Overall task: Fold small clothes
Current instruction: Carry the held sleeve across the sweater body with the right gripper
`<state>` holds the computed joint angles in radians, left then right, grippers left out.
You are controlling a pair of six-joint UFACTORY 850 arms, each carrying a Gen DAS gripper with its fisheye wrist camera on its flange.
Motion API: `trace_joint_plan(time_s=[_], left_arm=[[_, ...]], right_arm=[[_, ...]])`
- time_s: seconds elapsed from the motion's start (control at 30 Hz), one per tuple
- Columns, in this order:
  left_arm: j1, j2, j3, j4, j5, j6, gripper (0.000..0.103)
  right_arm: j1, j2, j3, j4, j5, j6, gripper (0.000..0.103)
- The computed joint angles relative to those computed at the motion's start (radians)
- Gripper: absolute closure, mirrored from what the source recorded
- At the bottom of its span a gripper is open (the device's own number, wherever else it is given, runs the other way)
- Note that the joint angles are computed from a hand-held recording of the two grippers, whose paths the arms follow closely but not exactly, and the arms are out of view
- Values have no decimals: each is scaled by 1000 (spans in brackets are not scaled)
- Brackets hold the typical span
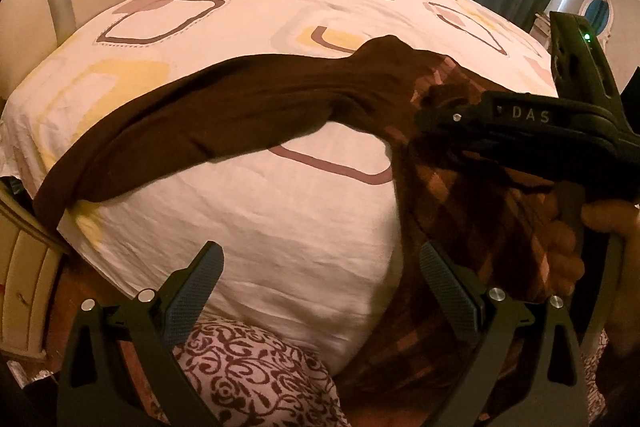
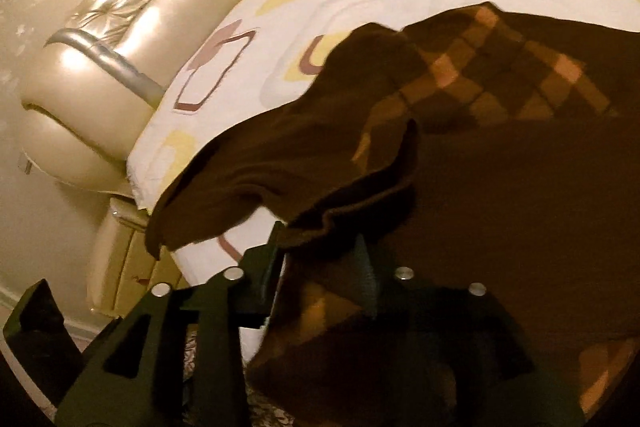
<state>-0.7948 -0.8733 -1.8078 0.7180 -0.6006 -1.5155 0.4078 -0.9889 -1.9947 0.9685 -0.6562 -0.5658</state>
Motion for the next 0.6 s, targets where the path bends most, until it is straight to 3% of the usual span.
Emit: trace_joint_plan(time_s=[0.1,0.37,0.47,0.6], left_arm=[[1,0,2,-6,2,2,5],[0,2,3,6,7,-10,5],[-1,2,2,13,9,-10,5],[-2,-11,-23,29,9,-7,5]], right_arm=[[-4,-30,-32,78,-74,-48,62],[-23,38,76,155,-45,-124,58],[-59,119,205,269,-13,-223,58],[-146,281,449,515,118,-435,57]])
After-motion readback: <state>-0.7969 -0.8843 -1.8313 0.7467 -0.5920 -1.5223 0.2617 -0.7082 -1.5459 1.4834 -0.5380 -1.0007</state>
